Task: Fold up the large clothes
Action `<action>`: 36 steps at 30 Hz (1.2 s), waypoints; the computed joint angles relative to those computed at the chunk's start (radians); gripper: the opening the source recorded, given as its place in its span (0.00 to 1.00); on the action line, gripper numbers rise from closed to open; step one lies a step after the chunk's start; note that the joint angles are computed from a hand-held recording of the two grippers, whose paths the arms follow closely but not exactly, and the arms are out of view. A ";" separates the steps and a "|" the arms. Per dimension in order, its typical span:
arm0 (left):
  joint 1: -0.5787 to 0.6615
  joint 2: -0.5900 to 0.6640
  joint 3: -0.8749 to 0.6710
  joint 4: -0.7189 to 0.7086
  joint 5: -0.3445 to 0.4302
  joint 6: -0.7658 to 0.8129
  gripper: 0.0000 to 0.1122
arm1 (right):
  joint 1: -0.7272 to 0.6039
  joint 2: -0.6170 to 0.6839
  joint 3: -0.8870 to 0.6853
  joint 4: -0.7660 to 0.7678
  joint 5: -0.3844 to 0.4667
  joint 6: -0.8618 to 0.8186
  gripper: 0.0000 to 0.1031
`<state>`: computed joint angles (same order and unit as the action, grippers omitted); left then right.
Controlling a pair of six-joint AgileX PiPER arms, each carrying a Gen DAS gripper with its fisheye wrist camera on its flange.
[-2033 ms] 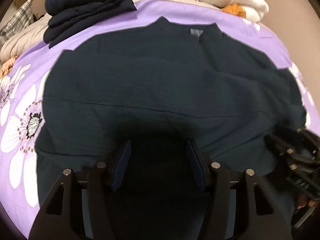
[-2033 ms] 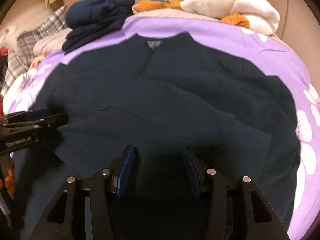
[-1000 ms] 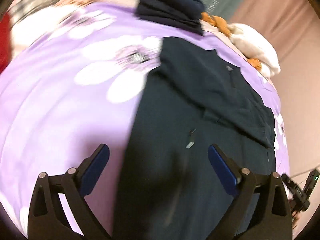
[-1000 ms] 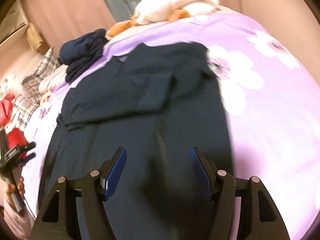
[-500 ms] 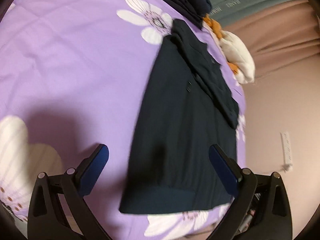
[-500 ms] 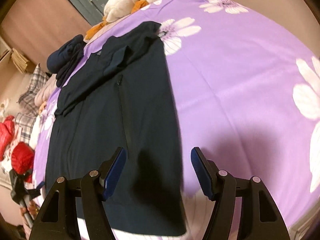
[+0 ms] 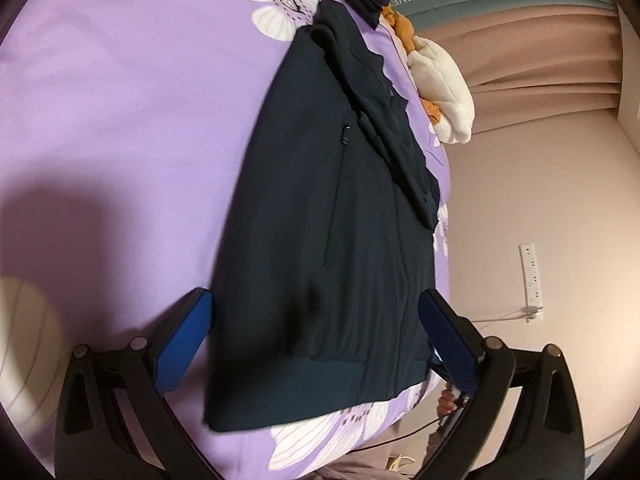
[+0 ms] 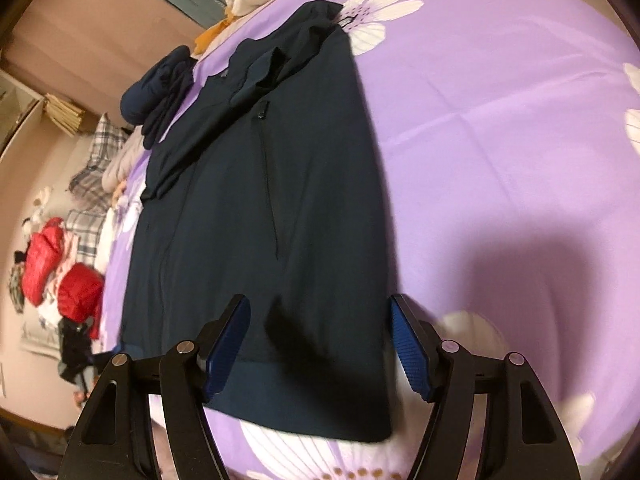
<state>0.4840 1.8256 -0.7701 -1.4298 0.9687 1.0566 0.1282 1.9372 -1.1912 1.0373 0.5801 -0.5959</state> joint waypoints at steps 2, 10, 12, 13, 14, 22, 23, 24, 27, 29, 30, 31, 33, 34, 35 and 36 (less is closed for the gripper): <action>-0.021 0.029 -0.044 0.006 0.005 -0.023 0.90 | 0.001 0.026 -0.035 0.021 0.014 -0.012 0.68; -0.099 0.101 -0.192 0.056 -0.007 -0.118 0.90 | -0.008 0.143 -0.187 0.096 0.091 -0.018 0.68; -0.096 0.116 -0.203 0.049 0.006 -0.116 0.90 | -0.009 0.165 -0.213 0.120 0.102 -0.023 0.68; -0.094 0.123 -0.207 0.044 0.013 -0.113 0.90 | -0.011 0.176 -0.225 0.136 0.112 -0.029 0.68; -0.092 0.125 -0.207 0.041 0.019 -0.109 0.90 | -0.015 0.181 -0.227 0.151 0.122 -0.040 0.68; -0.053 0.092 -0.118 0.039 0.084 -0.012 0.85 | -0.054 0.160 -0.120 0.307 0.226 -0.205 0.68; -0.046 0.087 -0.102 0.032 0.091 0.001 0.85 | -0.059 0.144 -0.086 0.322 0.235 -0.235 0.68; -0.041 0.083 -0.090 0.028 0.097 0.010 0.85 | -0.065 0.131 -0.057 0.340 0.242 -0.260 0.68; -0.022 0.068 -0.041 0.027 0.128 0.043 0.85 | -0.091 0.101 0.017 0.393 0.267 -0.318 0.68; -0.026 0.046 -0.008 0.032 0.129 0.068 0.85 | -0.105 0.093 0.040 0.404 0.288 -0.322 0.68; -0.030 0.033 0.007 0.036 0.125 0.079 0.85 | -0.111 0.088 0.051 0.409 0.294 -0.328 0.68; -0.035 0.024 0.020 0.036 0.120 0.087 0.85 | -0.115 0.080 0.066 0.412 0.296 -0.334 0.68; -0.039 0.009 0.043 0.032 0.114 0.099 0.85 | -0.114 0.073 0.074 0.400 0.301 -0.317 0.68; -0.035 0.003 0.056 0.025 0.115 0.107 0.85 | -0.113 0.072 0.076 0.388 0.311 -0.308 0.68; -0.032 0.004 0.062 0.016 0.118 0.110 0.85 | -0.101 0.071 0.075 0.386 0.309 -0.298 0.68; -0.029 0.007 0.065 0.005 0.120 0.114 0.85 | -0.099 0.061 0.091 0.384 0.308 -0.309 0.68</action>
